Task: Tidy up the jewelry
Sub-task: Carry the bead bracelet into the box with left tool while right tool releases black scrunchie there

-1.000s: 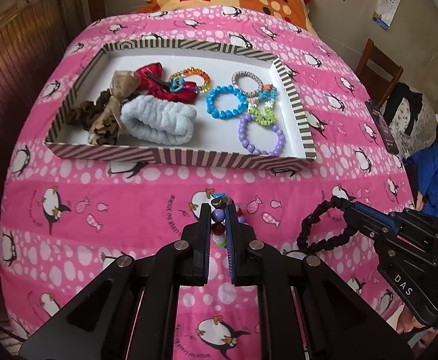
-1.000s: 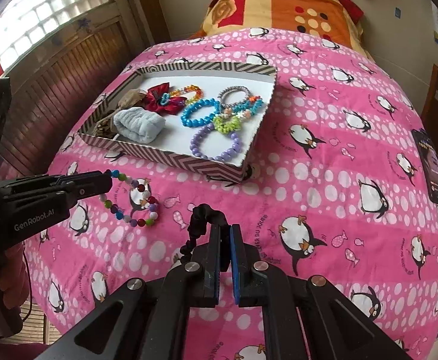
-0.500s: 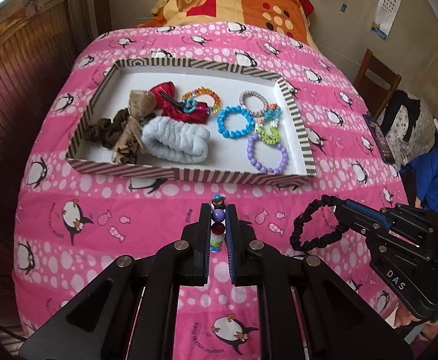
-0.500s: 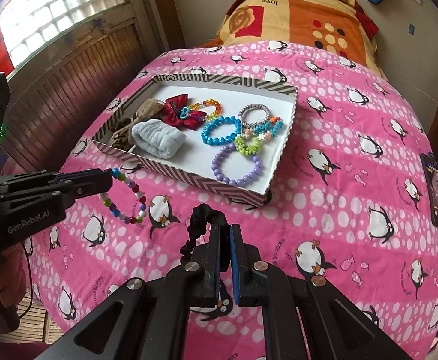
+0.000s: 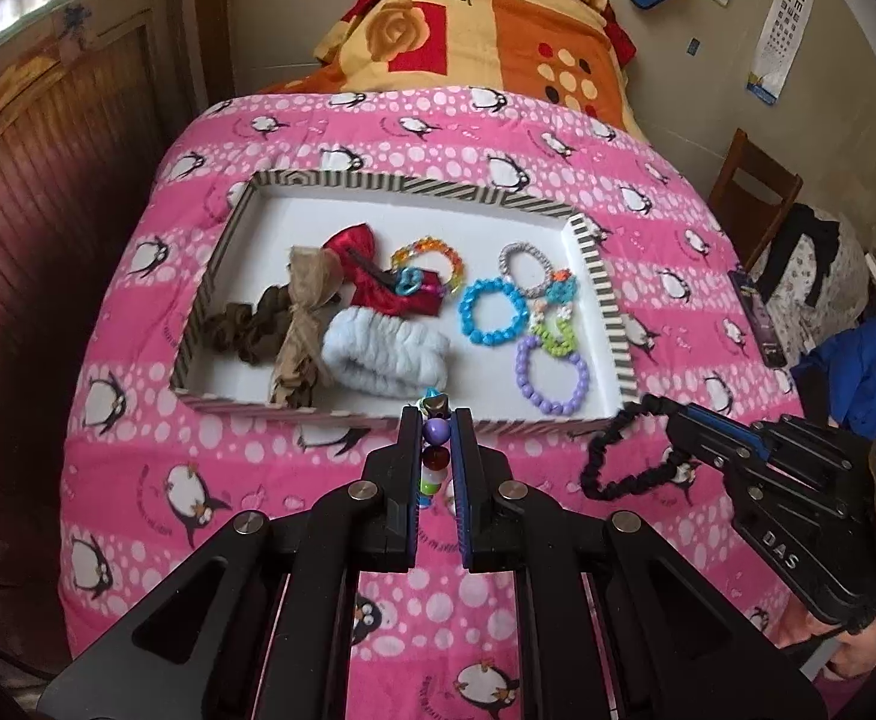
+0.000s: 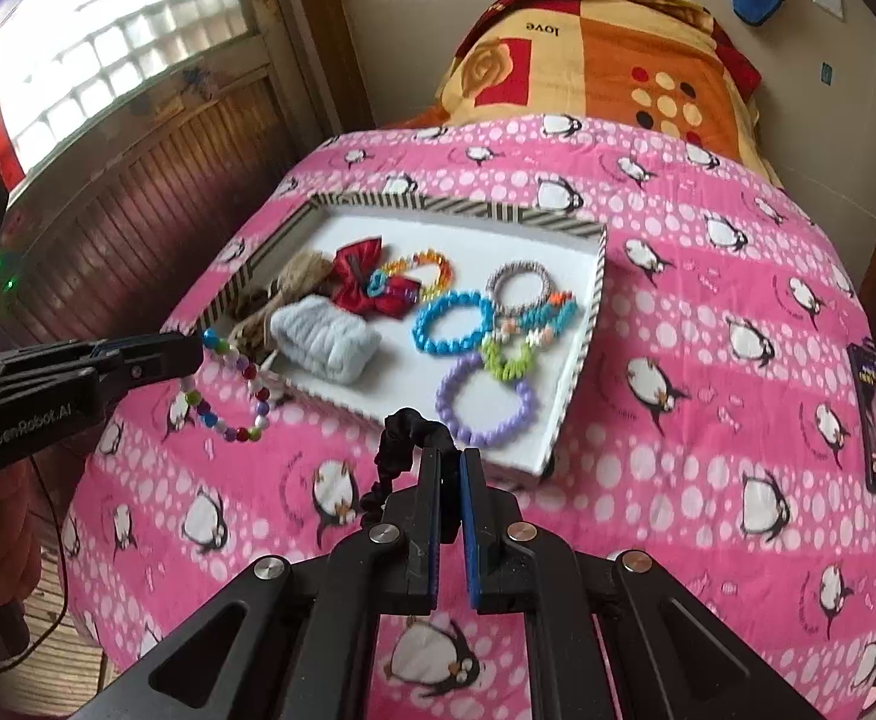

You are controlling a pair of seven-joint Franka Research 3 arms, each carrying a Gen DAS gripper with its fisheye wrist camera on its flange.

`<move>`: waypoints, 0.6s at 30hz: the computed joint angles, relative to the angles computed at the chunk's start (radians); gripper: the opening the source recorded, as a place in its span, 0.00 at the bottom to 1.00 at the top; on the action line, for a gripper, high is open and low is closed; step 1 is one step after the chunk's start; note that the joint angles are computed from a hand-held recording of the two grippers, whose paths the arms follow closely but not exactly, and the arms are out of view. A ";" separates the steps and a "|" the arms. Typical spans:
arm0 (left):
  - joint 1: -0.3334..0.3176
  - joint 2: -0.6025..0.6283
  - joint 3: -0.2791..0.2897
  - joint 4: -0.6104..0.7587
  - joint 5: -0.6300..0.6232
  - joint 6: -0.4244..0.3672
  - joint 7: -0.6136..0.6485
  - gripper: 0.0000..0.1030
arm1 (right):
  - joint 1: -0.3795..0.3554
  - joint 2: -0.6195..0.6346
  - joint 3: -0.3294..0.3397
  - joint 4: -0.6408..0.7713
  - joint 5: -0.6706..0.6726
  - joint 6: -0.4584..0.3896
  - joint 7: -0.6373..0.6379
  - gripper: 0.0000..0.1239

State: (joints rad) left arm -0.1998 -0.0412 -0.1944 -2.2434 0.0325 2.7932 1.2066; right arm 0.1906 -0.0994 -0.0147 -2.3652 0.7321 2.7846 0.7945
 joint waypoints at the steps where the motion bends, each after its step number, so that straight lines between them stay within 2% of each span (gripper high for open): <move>1: -0.003 0.008 0.003 0.013 -0.036 -0.003 0.032 0.08 | -0.001 0.010 0.001 0.013 -0.007 0.003 0.006 0.04; 4: 0.003 0.036 0.004 0.060 -0.073 -0.017 0.066 0.08 | -0.007 0.044 0.004 0.058 -0.025 0.001 0.026 0.04; 10: 0.030 0.122 0.005 0.183 -0.008 -0.042 0.028 0.08 | -0.024 0.134 0.018 0.169 -0.049 -0.002 0.070 0.04; 18: 0.064 0.318 0.020 0.435 0.075 -0.130 -0.019 0.08 | -0.054 0.345 0.049 0.420 -0.118 -0.069 0.169 0.04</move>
State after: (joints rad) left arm -0.1359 0.2771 -0.1745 -1.8082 0.1073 2.6633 1.1881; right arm 0.1365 0.2454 0.0340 -1.9450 0.6143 2.7153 0.9638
